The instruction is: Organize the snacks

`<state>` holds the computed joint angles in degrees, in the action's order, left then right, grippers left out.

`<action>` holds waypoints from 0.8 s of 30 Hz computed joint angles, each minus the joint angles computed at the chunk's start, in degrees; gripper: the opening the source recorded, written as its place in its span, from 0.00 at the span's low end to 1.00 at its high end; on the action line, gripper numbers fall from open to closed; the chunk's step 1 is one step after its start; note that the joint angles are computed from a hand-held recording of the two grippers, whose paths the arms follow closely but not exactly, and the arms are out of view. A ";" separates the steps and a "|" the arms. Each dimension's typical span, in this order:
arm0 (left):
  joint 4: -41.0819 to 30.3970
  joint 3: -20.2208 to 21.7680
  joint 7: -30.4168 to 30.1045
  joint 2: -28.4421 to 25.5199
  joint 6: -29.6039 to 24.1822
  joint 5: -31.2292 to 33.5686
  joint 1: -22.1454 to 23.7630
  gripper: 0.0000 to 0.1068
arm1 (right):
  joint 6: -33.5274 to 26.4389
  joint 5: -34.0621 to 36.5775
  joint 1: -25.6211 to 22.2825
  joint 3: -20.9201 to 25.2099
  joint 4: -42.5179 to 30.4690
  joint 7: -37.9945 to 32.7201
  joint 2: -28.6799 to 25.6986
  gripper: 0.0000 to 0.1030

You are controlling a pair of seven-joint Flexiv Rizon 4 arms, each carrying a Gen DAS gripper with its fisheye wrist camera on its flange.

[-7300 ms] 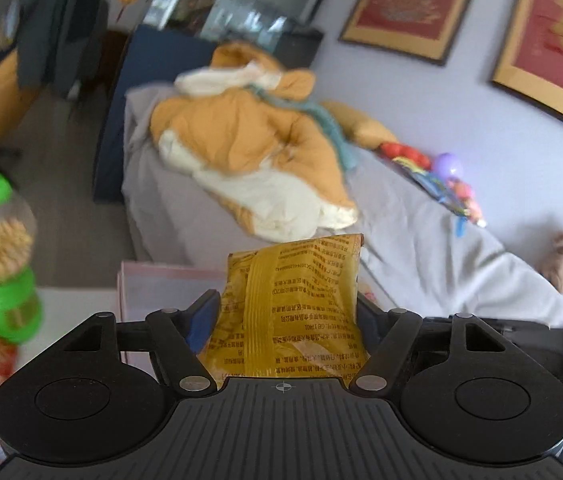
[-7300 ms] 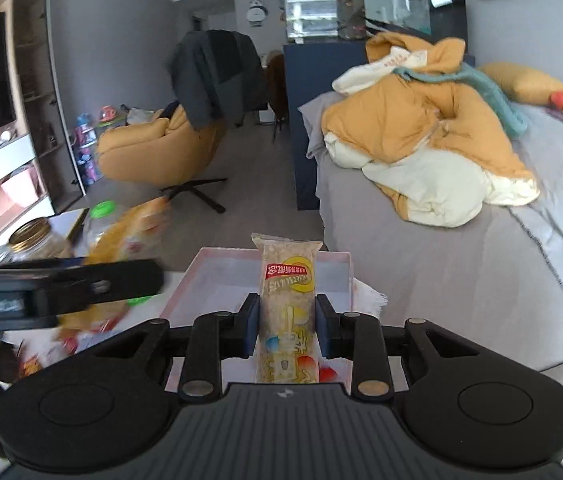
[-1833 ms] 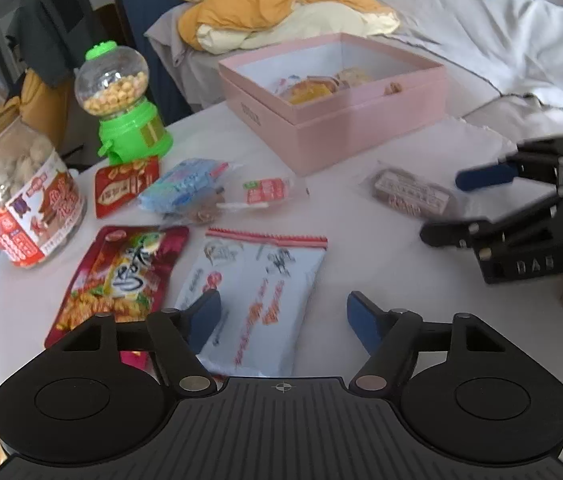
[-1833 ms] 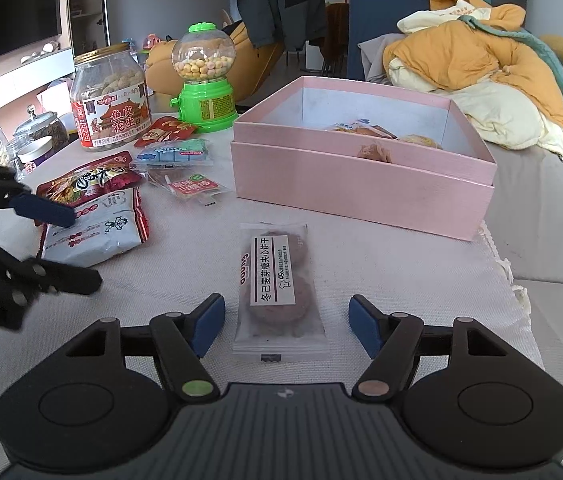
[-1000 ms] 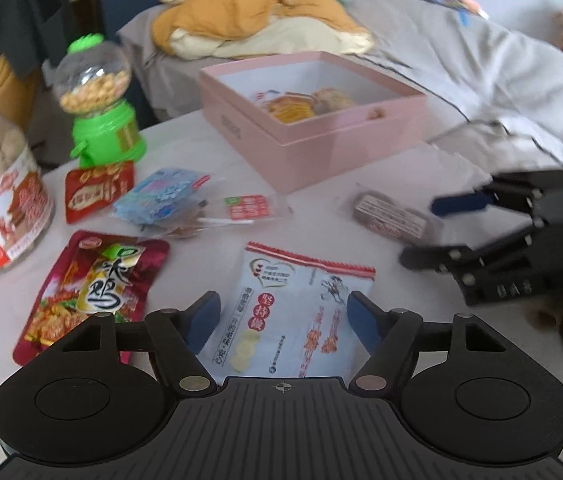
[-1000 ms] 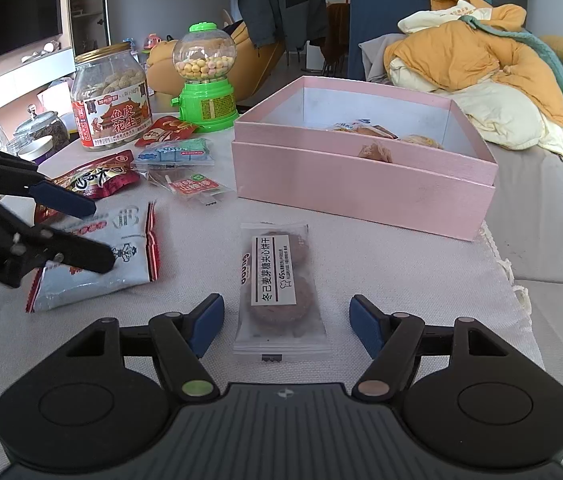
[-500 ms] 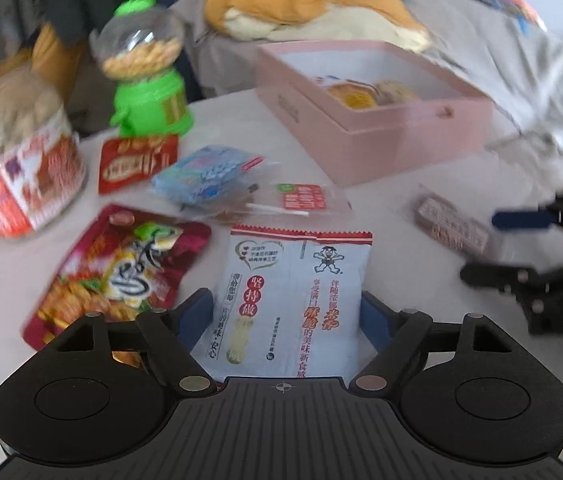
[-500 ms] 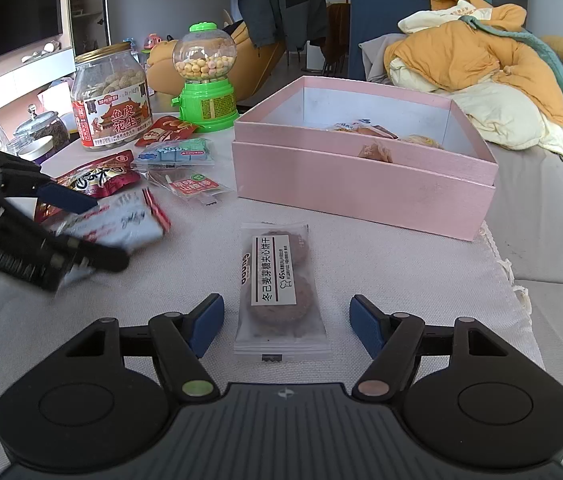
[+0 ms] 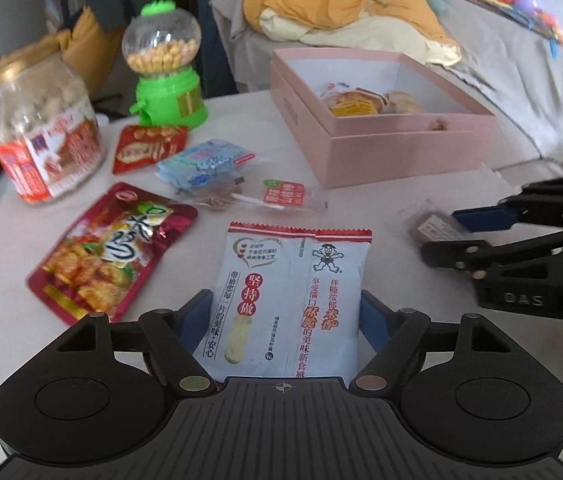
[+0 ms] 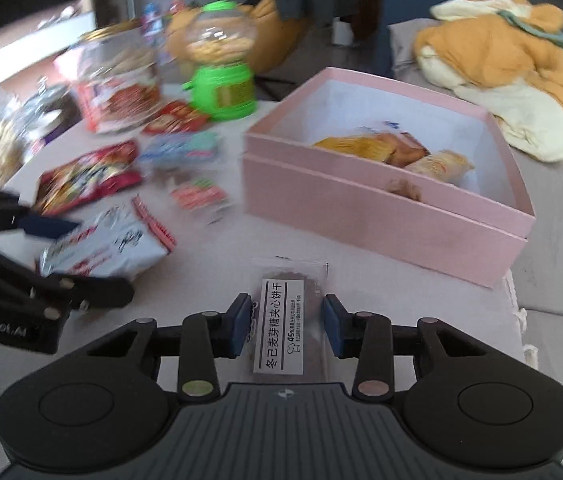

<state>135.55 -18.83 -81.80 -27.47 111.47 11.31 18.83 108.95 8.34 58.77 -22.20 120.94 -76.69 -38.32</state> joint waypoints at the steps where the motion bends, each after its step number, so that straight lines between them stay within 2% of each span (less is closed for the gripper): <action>1: 0.44 0.37 -1.22 1.02 -0.03 1.66 -0.17 0.77 | 0.04 0.12 1.10 -0.84 1.12 -0.57 0.64 0.38; 2: 1.15 -1.13 -1.68 1.70 0.01 2.55 1.25 0.77 | 0.15 0.34 2.17 -1.64 2.47 -1.18 1.53 0.38; 6: 3.91 -13.12 -2.91 3.14 0.99 6.42 12.03 0.77 | 3.22 2.93 3.38 -1.75 7.21 -2.91 6.32 0.37; 7: 4.46 -16.73 -4.20 3.11 2.36 7.89 15.39 0.77 | 4.37 4.13 3.64 -1.77 8.13 -3.54 7.61 0.37; 9: 4.37 -21.29 -7.33 2.33 5.84 10.29 19.72 0.77 | 7.33 6.96 4.22 -1.87 9.87 -5.36 10.23 0.37; 11: 2.67 -24.31 -11.35 1.52 9.71 12.06 22.19 0.77 | 10.17 9.81 4.91 -2.14 10.96 -7.39 12.04 0.37; 13: -0.70 -24.91 -14.38 0.95 12.12 12.08 21.40 0.77 | 12.81 12.36 5.13 -2.12 11.44 -9.47 12.85 0.38; 15: -5.52 -26.66 -16.30 -0.54 9.84 12.67 20.94 0.77 | 13.34 13.99 4.33 -1.49 10.96 -10.89 13.11 0.38; 18: -13.86 -30.12 -17.96 -7.04 4.72 13.69 19.79 0.77 | 13.41 14.25 -0.66 3.02 9.88 -10.55 12.63 0.37; 20: -19.12 -32.24 -16.78 -13.57 2.42 13.34 18.29 0.77 | 13.56 14.39 -4.15 6.18 9.18 -10.19 11.84 0.37; 21: -21.27 -31.81 -15.54 -16.26 2.46 12.91 16.69 0.78 | 13.52 14.92 -5.14 7.03 8.75 -10.42 11.26 0.37; 22: -23.82 -29.58 -14.21 -18.30 2.04 11.69 13.69 0.77 | 13.40 15.59 -5.93 7.69 8.42 -10.76 10.70 0.37; 24: -27.82 -24.96 -12.09 -20.08 -3.84 7.25 8.48 0.76 | 11.80 16.89 -6.97 8.20 7.36 -11.36 9.76 0.37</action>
